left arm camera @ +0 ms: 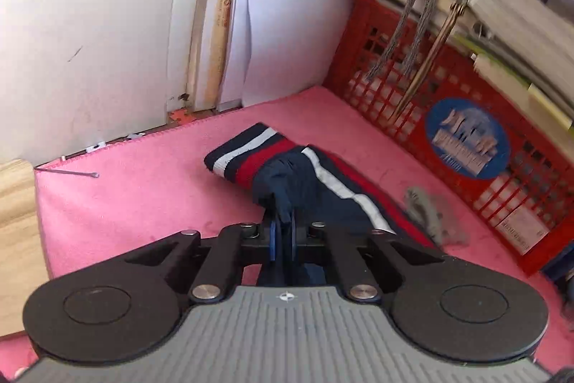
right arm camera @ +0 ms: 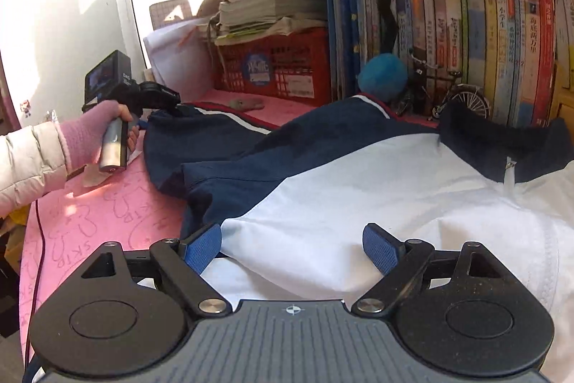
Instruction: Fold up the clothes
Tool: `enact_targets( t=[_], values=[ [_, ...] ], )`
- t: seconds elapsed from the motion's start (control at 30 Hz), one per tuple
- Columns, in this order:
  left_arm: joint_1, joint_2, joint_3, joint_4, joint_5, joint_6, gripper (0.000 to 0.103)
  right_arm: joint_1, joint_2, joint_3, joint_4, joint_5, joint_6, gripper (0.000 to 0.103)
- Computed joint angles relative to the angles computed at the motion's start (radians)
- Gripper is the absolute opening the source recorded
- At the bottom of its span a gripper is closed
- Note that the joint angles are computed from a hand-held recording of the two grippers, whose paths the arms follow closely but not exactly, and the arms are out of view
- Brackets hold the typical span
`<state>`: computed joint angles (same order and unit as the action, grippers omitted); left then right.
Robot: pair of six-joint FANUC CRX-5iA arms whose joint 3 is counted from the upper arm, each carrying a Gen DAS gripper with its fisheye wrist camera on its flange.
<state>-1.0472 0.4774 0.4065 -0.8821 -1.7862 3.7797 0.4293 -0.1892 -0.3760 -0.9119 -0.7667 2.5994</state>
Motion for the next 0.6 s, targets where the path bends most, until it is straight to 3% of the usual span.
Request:
enact_targets(
  t=[0.07, 0.17, 0.23, 0.27, 0.33, 0.43, 0.53, 0.6],
  values=[
    [-0.056, -0.009, 0.027, -0.140, -0.064, -0.038, 0.004, 0.035, -0.015, -0.026, 0.038, 0.055, -0.029, 0.086],
    [-0.159, 0.030, 0.124, -0.417, -0.275, -0.250, 0.004, 0.061, -0.030, -0.043, 0.068, 0.104, -0.055, 0.086],
    [-0.214, 0.041, 0.143, -0.581, -0.365, -0.404, 0.005, 0.076, -0.033, -0.045, 0.084, 0.127, -0.067, 0.087],
    [-0.219, 0.046, 0.143, -0.607, -0.388, -0.465, 0.006, 0.082, -0.031, -0.043, 0.087, 0.134, -0.072, 0.087],
    [-0.197, 0.041, 0.129, -0.548, -0.397, -0.491, 0.007, 0.093, -0.028, -0.038, 0.094, 0.150, -0.081, 0.088],
    [-0.128, 0.031, 0.077, -0.345, -0.365, -0.359, 0.007, 0.126, -0.019, -0.040, 0.134, 0.173, -0.117, 0.089],
    [-0.059, 0.024, 0.000, -0.146, -0.278, -0.217, 0.008, 0.172, -0.010, -0.054, 0.207, 0.199, -0.171, 0.089],
    [-0.029, 0.031, -0.023, -0.066, -0.244, -0.192, 0.008, 0.192, -0.009, -0.061, 0.238, 0.207, -0.189, 0.089]
  ],
)
